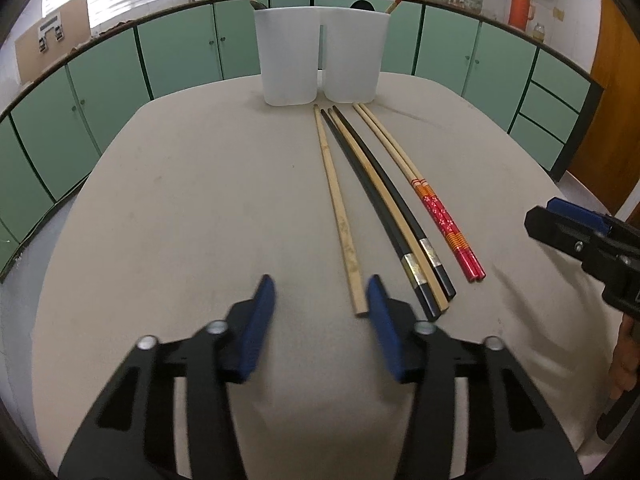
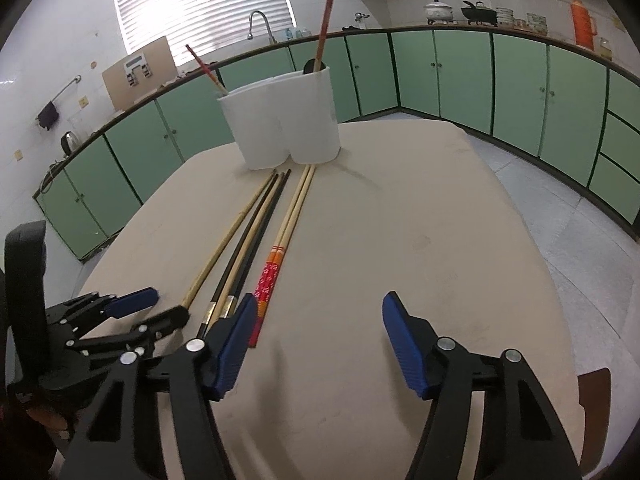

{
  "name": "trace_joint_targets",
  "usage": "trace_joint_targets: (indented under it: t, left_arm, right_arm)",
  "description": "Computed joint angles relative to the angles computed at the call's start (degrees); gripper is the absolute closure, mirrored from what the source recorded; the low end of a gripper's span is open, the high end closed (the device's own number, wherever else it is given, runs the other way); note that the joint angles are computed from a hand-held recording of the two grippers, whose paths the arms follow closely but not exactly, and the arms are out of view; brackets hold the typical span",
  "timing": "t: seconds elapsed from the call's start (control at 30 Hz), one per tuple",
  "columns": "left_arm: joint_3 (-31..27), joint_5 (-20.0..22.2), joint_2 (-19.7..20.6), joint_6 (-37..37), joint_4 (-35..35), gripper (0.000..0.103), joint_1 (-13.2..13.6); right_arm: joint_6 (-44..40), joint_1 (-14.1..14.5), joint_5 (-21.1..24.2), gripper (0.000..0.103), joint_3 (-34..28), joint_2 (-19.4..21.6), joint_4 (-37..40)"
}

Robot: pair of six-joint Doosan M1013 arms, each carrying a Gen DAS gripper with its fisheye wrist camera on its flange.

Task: Organize utensils
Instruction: 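Move both tools back over the remaining chopsticks on the mat, then grasp a plain wooden chopstick with the left tool while the right tool grasps a red one, lift toward holder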

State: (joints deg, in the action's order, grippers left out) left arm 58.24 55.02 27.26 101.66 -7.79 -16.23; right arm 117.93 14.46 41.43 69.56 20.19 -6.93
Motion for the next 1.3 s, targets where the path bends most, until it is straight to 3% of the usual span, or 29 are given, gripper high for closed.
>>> trace_joint_targets:
  t: [0.13,0.17,0.6,1.03,1.23,1.3]
  left_arm:
    - [-0.14,0.19,0.03,1.12,-1.28,0.095,0.12]
    - [-0.23,0.5,0.09,1.38,-2.14,0.096,0.29]
    - [0.53,-0.77,-0.83,-3.65,1.53,0.097,1.17]
    - [1.12,-1.32,-0.98,-5.31,2.82,0.097,1.24]
    - [1.18,-1.28,-0.94,-5.13,2.51,0.097,1.3]
    - [1.21,-1.3,-0.92,-5.03,2.35,0.096,1.35]
  right_arm:
    - [-1.83,0.28,0.52,0.051,-0.33,0.31,1.69]
    - [-2.25,0.42,0.76,0.053,-0.45,0.4,1.79]
    - [-7.02,2.36,6.22,0.058,-2.84,2.45,-0.66]
    - [-0.86,2.92,9.87,0.058,-4.07,3.08,-8.8]
    - [-2.91,2.24,7.76,0.059,-3.11,2.42,-4.2]
    - [-4.05,2.39,7.81,0.067,-3.34,2.74,-3.35]
